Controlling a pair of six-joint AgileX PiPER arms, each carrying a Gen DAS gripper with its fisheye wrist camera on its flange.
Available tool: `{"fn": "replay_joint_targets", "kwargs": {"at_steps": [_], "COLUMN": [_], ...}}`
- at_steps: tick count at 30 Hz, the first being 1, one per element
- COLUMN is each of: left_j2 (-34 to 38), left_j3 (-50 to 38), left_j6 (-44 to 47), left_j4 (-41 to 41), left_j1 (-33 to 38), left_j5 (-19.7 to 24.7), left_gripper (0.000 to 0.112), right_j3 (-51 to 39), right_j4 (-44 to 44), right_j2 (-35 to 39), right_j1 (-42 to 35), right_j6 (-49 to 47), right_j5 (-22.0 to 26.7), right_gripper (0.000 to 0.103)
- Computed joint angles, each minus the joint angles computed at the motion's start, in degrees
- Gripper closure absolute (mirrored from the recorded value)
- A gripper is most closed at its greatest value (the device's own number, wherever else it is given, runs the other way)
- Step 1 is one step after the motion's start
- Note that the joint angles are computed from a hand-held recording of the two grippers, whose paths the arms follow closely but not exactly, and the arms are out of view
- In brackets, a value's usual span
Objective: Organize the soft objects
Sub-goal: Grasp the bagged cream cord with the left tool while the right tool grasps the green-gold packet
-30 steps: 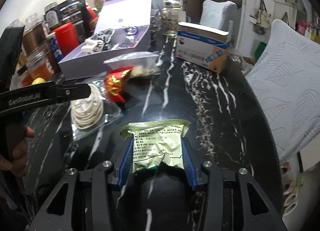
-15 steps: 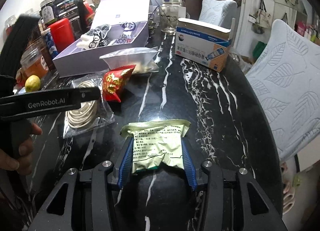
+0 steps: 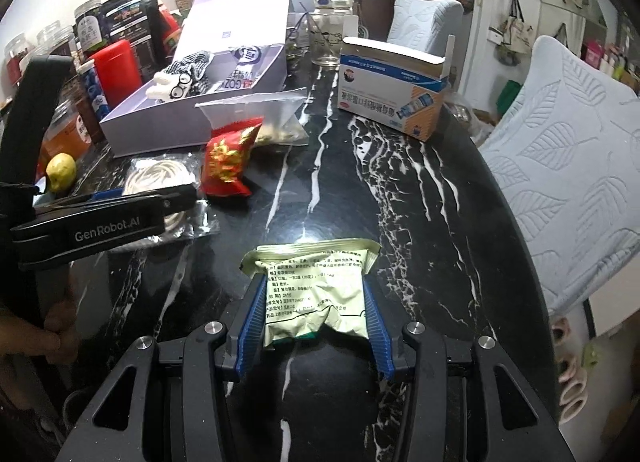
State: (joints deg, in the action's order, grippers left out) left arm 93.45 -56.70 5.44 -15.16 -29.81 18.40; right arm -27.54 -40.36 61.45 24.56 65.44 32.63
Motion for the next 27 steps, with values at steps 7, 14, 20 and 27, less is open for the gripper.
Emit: {"fn": "replay_joint_targets", "kwargs": {"at_steps": [7, 14, 20, 27], "left_j2": [-5.81, -13.78, -15.73, -10.65], "left_j3": [4.15, 7.71, 9.55, 9.19], "left_j6": [10.76, 16.61, 24.16, 31.42], "left_j4": [-6.38, -5.55, -9.55, -17.75], "left_j1": [1.23, 4.95, 9.89, 15.06], "left_j5": [-1.04, 2.04, 7.47, 11.71], "left_gripper": [0.065, 0.065, 0.065, 0.065], "right_j3": [-0.01, -0.09, -1.15, -2.35], "right_j4": [0.38, 0.96, 2.40, 2.82], "right_j2": [-0.26, -0.28, 1.45, 3.96], "right_j1": [-0.12, 0.16, 1.58, 3.23], "right_j6": [-0.36, -1.02, -2.31, -2.66], "right_j5": [-0.34, -1.05, -3.37, -4.06], "right_gripper": [0.057, 0.057, 0.057, 0.057]}}
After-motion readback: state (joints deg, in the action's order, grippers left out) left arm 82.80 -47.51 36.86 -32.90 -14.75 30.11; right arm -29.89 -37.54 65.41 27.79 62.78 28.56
